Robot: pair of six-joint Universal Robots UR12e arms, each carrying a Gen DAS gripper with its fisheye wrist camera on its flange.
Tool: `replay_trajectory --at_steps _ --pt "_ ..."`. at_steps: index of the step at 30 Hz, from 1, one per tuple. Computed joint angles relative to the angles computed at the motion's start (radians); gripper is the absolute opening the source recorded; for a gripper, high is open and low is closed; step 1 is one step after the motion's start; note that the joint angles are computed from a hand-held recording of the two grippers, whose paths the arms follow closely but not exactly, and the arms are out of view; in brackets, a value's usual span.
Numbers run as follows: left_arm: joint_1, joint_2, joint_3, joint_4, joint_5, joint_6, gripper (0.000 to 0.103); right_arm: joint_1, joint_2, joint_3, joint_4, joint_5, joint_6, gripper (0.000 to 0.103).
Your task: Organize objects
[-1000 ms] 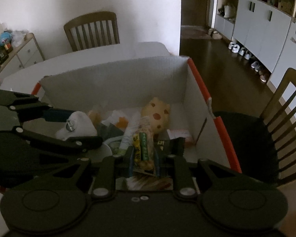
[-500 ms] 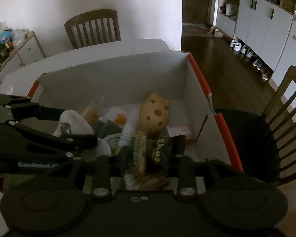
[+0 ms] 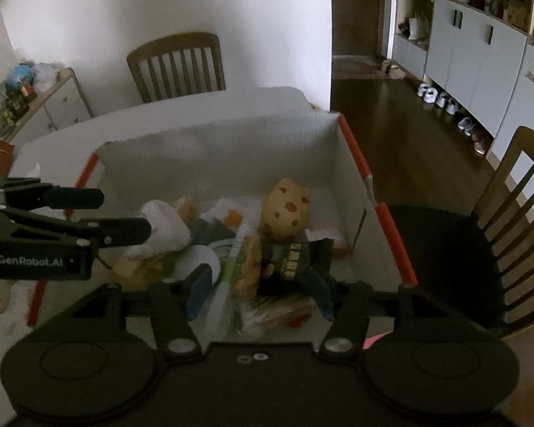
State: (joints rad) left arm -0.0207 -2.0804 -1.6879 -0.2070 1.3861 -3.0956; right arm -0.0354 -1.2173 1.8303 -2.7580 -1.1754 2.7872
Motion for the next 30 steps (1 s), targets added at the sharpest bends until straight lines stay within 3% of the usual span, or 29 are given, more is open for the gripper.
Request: replay_trajectory --at_steps 13,19,27,30 --pt "0.044 0.085 -0.117 0.145 -0.119 -0.024 0.078 0.003 -0.086 0.087 -0.11 0.029 0.039 0.065" --pt "0.064 0.119 -0.16 0.162 -0.165 -0.013 0.078 0.001 -0.121 0.131 -0.178 0.055 0.064 0.075" --pt "0.077 0.148 -0.202 0.184 -0.189 0.002 0.084 -0.006 -0.161 0.185 -0.248 0.073 0.099 0.084" --pt "0.081 0.154 -0.214 0.193 -0.202 0.001 0.094 -0.011 -0.17 0.199 -0.262 0.079 0.124 0.088"
